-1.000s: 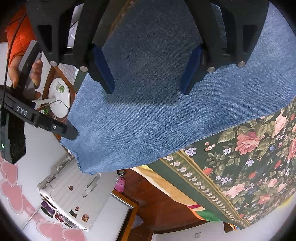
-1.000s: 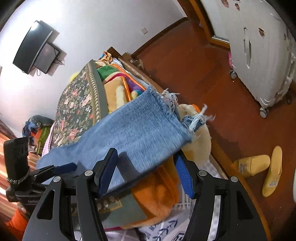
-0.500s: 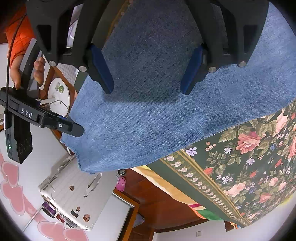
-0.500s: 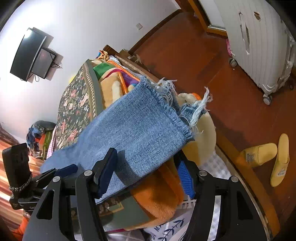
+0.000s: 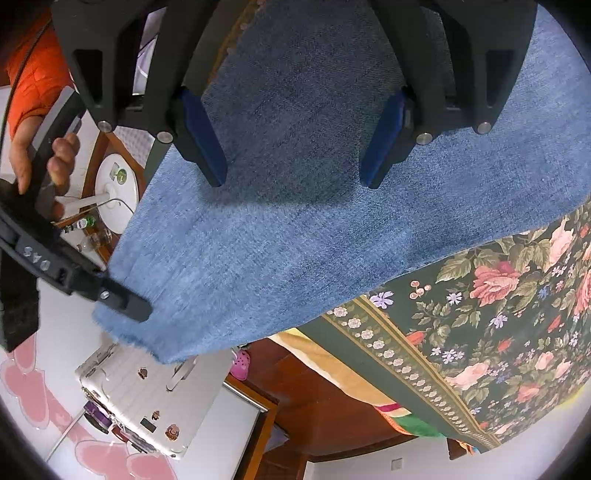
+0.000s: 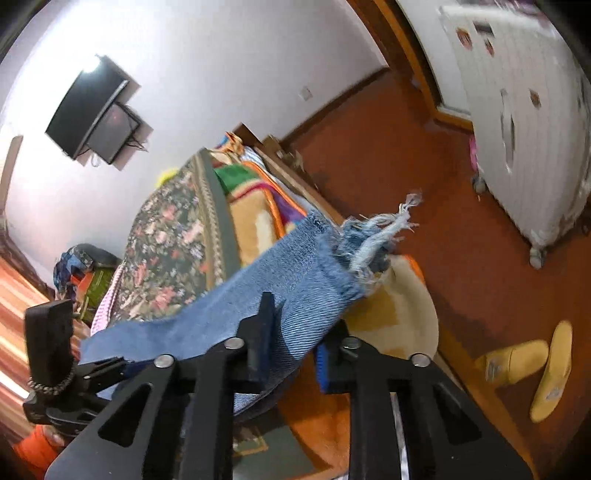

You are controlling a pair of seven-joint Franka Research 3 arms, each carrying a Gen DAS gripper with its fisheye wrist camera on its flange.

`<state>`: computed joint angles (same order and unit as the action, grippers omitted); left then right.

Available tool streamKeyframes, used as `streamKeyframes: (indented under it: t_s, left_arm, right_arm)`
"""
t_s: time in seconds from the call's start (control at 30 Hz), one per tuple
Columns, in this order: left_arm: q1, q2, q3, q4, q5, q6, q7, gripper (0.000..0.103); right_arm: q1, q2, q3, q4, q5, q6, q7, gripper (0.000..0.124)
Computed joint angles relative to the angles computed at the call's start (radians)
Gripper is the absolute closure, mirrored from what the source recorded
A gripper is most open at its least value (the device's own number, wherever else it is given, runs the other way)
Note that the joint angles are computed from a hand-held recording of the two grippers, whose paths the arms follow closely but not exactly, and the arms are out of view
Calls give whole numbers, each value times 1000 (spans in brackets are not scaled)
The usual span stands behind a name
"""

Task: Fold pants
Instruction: 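Grasp the frayed leg hem with the right gripper and lift it, then fold the held hem over toward the waistband and open the right gripper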

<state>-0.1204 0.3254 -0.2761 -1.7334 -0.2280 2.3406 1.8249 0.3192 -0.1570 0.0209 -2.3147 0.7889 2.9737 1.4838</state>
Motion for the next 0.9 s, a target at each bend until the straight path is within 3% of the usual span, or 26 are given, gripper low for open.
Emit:
streamKeyframes:
  t_s: [0.17, 0.33, 0.47, 0.6, 0.73, 0.9]
  left_arm:
    - [29, -37, -2, -10, -68, -20, 2, 28]
    - [65, -145, 24, -86, -153, 51, 64, 28]
    - [84, -233, 71, -155, -175, 123, 92, 28]
    - [106, -315, 124, -223, -212, 172, 113, 28]
    - [120, -389, 178, -286, -243, 209, 130, 28]
    - [134, -479, 248, -364, -267, 257, 165, 28]
  right_arm:
    - [2, -13, 25, 36, -101, 49, 24, 113]
    - [22, 0, 53, 116, -212, 73, 20, 114]
    - [107, 29, 37, 193, -140, 87, -107, 115]
    - [172, 82, 42, 295, 23, 65, -294, 115]
    - [173, 156, 94, 403, 127, 17, -422, 115]
    - [163, 222, 156, 492, 133, -49, -465, 115]
